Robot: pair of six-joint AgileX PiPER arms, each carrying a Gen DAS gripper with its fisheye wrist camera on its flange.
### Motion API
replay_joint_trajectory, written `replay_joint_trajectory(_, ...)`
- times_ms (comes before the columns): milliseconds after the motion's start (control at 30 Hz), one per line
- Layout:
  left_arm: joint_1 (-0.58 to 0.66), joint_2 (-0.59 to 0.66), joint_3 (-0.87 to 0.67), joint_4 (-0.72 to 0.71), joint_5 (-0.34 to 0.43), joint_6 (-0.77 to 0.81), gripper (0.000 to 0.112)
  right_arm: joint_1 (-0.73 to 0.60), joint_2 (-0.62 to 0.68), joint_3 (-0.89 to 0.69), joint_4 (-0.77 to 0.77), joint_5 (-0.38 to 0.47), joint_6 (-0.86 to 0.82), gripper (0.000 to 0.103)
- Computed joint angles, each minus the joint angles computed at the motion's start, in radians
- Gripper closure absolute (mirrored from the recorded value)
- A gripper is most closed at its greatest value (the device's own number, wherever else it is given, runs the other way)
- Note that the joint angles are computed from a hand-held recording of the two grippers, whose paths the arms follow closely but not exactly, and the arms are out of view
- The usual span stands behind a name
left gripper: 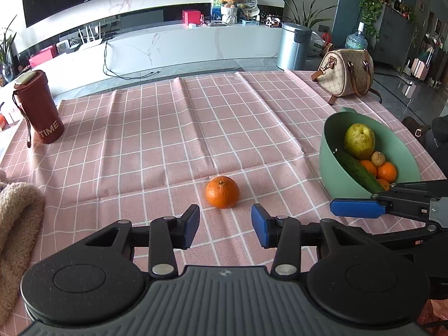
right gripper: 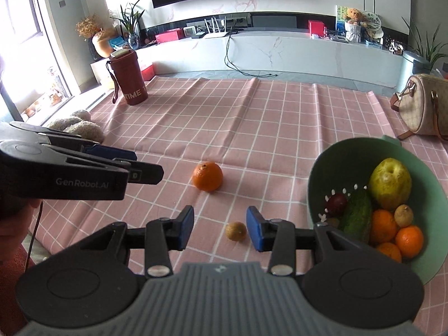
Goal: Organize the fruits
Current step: 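Move both open tools back toward the last orange and brown fruit, then grasp the last orange with the left tool while the right tool grasps a small brown fruit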
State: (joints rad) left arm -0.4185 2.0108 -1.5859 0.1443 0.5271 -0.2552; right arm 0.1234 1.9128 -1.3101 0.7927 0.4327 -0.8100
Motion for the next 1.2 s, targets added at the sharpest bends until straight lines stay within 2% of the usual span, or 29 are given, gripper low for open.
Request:
replay_joint_trajectory(133, 0.005, -0.005, 0.058, 0.015, -0.075, 0.019, 0.061, 0.020, 0.044, 0.005, -0.003, -0.032, 0.041, 0.066)
replay_joint_trajectory(233, 0.019, 0.011, 0.060, -0.053, -0.104, 0.094, 0.061, 0.035, 0.079, -0.010, -0.072, -0.060, 0.119, 0.066)
replay_joint_trajectory(300, 0.029, 0.028, 0.054, -0.103, -0.119, 0.142, 0.061, 0.036, 0.104, -0.037, -0.107, -0.049, 0.169, 0.067)
replay_joint_trajectory(333, 0.034, 0.038, 0.047, -0.119, -0.120, 0.154, 0.061, 0.035, 0.119, -0.054, -0.111, -0.041, 0.184, 0.070)
replay_joint_trajectory(433, 0.050, 0.067, 0.028, -0.180, -0.120, 0.200, 0.061, 0.035, 0.153, -0.098, -0.138, -0.024, 0.230, 0.070)
replay_joint_trajectory(667, 0.082, 0.128, -0.021, -0.280, -0.101, 0.276, 0.061, 0.057, 0.235, -0.196, -0.323, 0.000, 0.445, 0.071)
replay_joint_trajectory(867, 0.089, 0.177, -0.071, -0.287, -0.072, 0.287, 0.061, 0.053, 0.278, -0.250, -0.341, 0.037, 0.487, 0.074)
replay_joint_trajectory(933, 0.092, 0.189, -0.082, -0.289, -0.070, 0.291, 0.058, 0.054, 0.286, -0.261, -0.363, 0.047, 0.513, 0.080)
replay_joint_trajectory(1000, 0.091, 0.201, -0.097, -0.288, -0.069, 0.294, 0.053, 0.055, 0.287, -0.261, -0.364, 0.042, 0.514, 0.082)
replay_joint_trajectory(1200, 0.078, 0.242, -0.153, -0.237, -0.084, 0.252, 0.042, 0.048, 0.277, -0.233, -0.224, -0.020, 0.381, 0.082)
